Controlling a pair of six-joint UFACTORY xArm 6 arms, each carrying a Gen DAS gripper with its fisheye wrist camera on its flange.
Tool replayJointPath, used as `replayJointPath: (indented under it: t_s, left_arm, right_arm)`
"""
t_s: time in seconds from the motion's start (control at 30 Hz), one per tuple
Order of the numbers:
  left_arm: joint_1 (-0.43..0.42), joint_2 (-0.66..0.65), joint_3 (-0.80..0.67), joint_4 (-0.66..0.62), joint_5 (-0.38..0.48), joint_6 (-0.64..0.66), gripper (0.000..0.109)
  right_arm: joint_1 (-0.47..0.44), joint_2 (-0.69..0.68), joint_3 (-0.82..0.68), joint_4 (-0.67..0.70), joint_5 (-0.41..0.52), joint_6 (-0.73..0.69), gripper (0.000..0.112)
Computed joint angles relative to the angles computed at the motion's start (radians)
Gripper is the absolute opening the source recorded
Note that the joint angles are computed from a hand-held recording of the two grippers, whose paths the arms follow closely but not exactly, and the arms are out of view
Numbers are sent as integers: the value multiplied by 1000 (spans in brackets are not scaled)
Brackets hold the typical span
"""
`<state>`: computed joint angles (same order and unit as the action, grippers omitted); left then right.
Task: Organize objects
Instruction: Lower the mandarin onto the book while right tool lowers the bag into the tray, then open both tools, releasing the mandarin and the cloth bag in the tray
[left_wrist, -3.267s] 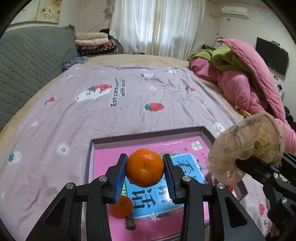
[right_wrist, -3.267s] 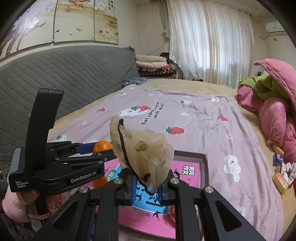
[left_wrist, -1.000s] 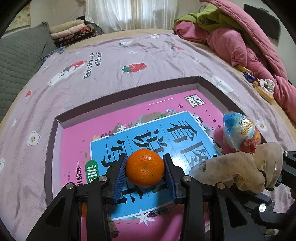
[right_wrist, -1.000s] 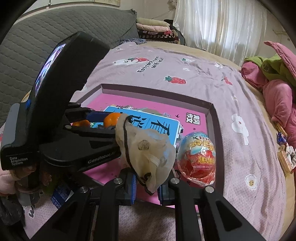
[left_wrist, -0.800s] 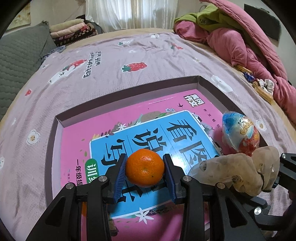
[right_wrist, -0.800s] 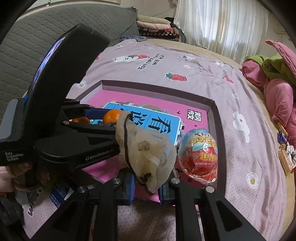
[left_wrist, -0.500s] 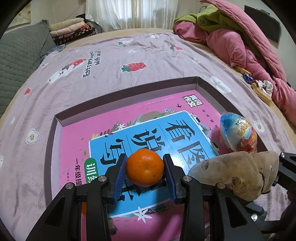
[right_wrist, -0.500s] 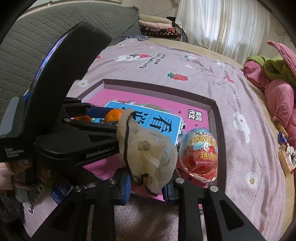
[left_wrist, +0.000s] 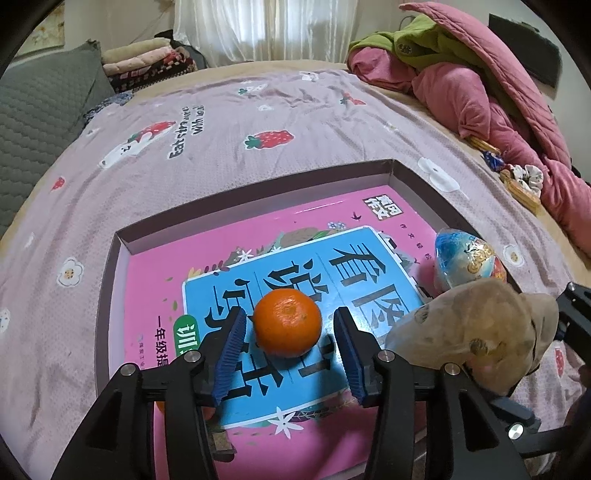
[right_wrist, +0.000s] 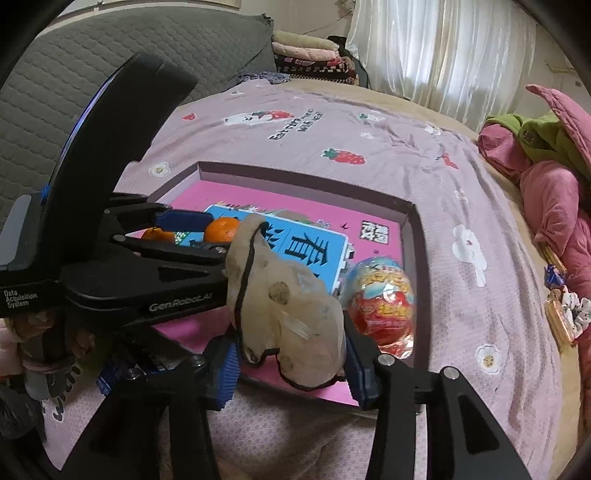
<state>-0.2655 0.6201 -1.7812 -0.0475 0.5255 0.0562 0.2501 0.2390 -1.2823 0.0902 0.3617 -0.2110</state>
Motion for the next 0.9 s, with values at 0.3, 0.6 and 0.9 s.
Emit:
replayJointPath:
  t_s: [0.3,0.6,0.9]
  left_arm:
    - [6,-32,32,-7,-13,-6,52]
    - [15,-73,75,-25,-34,-10,52]
    - [28,-137,140,-48,-66,-19,60]
  right_arm:
    - [-4,-7,3,10,-23,-7,56]
    - [1,-11,9,5,-55,-6,62]
    - [0,-13,6,22,-77,-9,66]
